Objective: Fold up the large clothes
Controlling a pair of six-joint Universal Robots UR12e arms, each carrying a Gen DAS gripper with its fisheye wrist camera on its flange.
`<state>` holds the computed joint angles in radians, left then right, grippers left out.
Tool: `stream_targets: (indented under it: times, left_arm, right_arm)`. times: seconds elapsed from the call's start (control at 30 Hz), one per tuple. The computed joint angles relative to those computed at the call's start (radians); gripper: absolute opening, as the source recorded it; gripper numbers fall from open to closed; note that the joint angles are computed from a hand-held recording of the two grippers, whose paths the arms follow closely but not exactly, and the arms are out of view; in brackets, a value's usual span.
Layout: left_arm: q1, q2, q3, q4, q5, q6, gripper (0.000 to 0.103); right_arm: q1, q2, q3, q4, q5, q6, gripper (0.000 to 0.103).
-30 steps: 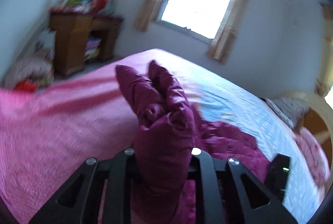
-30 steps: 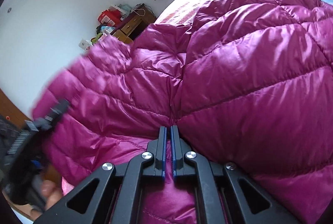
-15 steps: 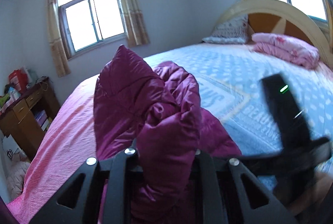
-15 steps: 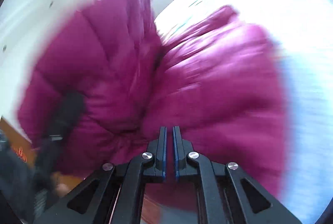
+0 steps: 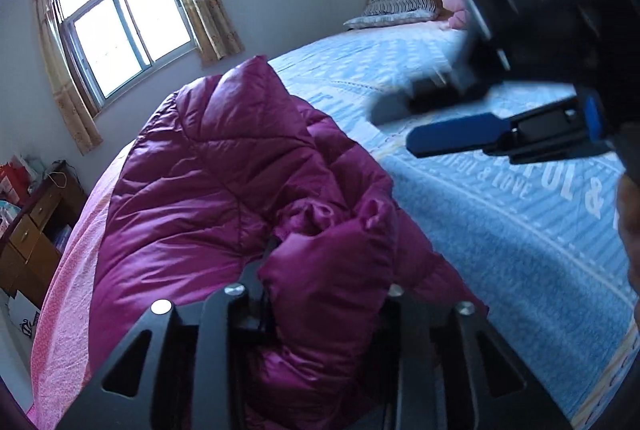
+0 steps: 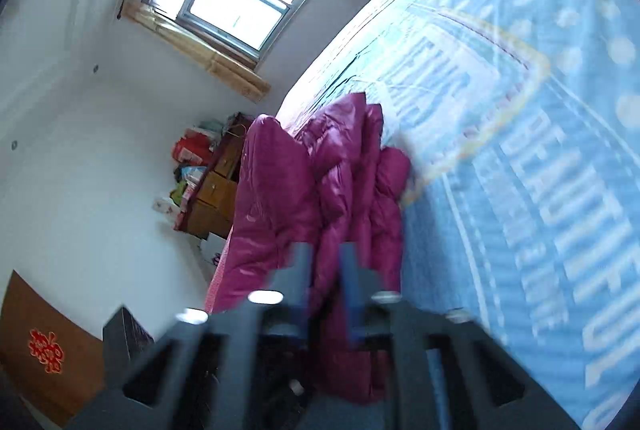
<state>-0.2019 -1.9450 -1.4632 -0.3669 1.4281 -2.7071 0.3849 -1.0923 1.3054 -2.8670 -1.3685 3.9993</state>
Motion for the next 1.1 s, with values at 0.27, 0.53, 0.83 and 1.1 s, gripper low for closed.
stream_targets:
  times: [0.27, 0.53, 0.83, 1.1]
  left_arm:
    - [0.017, 0.011, -0.001, -0.028, -0.069, -0.039, 0.043]
    - [0.053, 0.057, -0.034, -0.074, -0.184, -0.065, 0.057]
    - [0.180, 0.134, -0.075, 0.013, -0.393, -0.248, 0.082]
    - [0.152, 0.004, 0.128, -0.084, -0.140, -0.349, 0.082]
  right_arm:
    - [-0.012, 0.084, -0.181, 0.079, 0.035, -0.197, 0.076]
    - [0.002, 0.161, -0.358, 0.443, 0.023, -0.401, 0.018]
    - [-0.022, 0.096, -0.205, 0.161, 0.073, -0.245, 0.013]
    - [-0.025, 0.089, -0.177, 0.193, 0.064, -0.203, 0.013]
